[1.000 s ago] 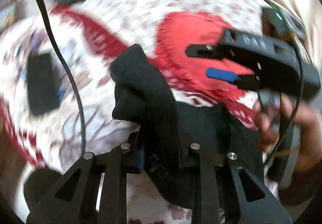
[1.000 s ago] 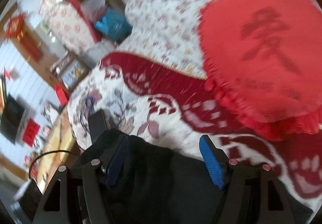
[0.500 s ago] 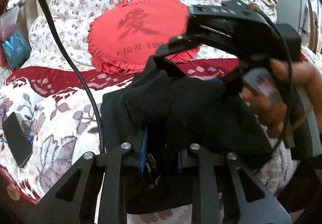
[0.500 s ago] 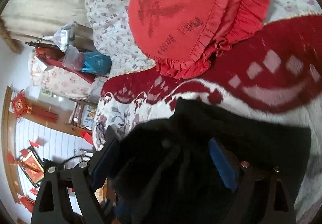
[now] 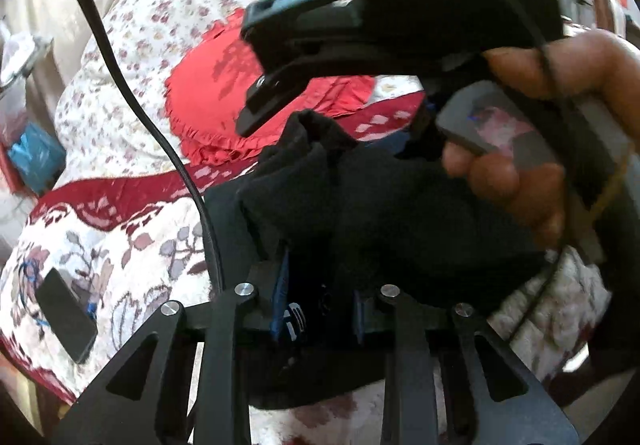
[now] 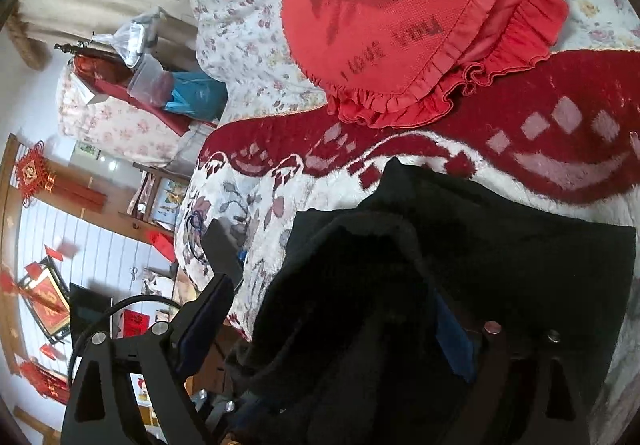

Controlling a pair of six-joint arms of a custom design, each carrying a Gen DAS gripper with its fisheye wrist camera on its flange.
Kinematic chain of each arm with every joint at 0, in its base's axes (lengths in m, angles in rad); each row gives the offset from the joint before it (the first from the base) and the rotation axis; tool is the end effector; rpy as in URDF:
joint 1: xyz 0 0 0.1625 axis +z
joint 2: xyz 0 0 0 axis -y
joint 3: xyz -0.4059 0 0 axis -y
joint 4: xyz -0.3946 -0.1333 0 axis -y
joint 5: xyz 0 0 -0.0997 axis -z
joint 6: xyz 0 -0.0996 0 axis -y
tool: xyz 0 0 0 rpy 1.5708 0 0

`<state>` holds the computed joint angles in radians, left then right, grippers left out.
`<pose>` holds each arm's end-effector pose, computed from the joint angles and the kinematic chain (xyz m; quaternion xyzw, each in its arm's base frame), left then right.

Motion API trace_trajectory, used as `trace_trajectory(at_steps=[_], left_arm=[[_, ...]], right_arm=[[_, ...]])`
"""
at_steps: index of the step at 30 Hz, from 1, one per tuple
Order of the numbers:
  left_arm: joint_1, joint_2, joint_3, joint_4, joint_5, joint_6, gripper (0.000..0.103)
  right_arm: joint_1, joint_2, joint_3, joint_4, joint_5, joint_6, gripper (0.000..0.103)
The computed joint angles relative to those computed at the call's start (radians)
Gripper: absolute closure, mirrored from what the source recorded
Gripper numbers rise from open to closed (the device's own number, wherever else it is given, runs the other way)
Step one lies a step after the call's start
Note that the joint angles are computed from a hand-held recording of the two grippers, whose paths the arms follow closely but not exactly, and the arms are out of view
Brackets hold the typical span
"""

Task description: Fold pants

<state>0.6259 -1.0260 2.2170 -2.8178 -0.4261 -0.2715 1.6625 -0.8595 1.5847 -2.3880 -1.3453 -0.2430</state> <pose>-0.2404 -0.4501 0.1076 0.2633 0.7981 -0.3287 0.4309 0.2161 -0.6514 0.1207 -0.1704 0.9779 -0.0541 0.1086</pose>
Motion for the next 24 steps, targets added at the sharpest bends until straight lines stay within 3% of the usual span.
trace_trajectory(at_steps=[3,7,8,10,12,14,16,22,24], left_arm=[[-0.015,-0.066,0.048,-0.055,-0.066,0.031,0.074],[-0.018,-0.139,0.083,-0.065,-0.079,-0.035,0.052],[-0.015,-0.156,0.088,-0.067,-0.077,-0.059,0.051],[-0.007,-0.177,0.094,-0.084,-0.086,-0.079,0.051],[-0.005,-0.19,0.102,-0.109,-0.085,-0.092,0.051],[-0.004,-0.191,0.11,-0.136,-0.076,-0.093,0.051],[0.002,-0.192,0.114,-0.146,-0.074,-0.11,0.048],[0.062,-0.181,0.079,-0.071,-0.139,-0.16,0.046],[0.065,-0.184,0.076,-0.052,-0.149,-0.177,0.046]], right_arm=[[0.004,-0.002,-0.005,0.031,-0.033,-0.011,0.011],[0.027,-0.001,0.007,0.016,-0.108,-0.063,0.011],[0.03,-0.002,0.013,0.004,-0.118,-0.072,0.012],[0.037,-0.005,0.026,-0.026,-0.149,-0.092,0.02],[0.047,-0.008,0.036,-0.052,-0.198,-0.119,0.041],[0.053,-0.017,0.049,-0.068,-0.219,-0.147,0.05],[0.052,-0.025,0.062,-0.083,-0.211,-0.152,0.051],[0.077,-0.027,0.119,-0.207,-0.275,-0.172,0.052],[0.074,-0.037,0.131,-0.221,-0.235,-0.193,0.084]])
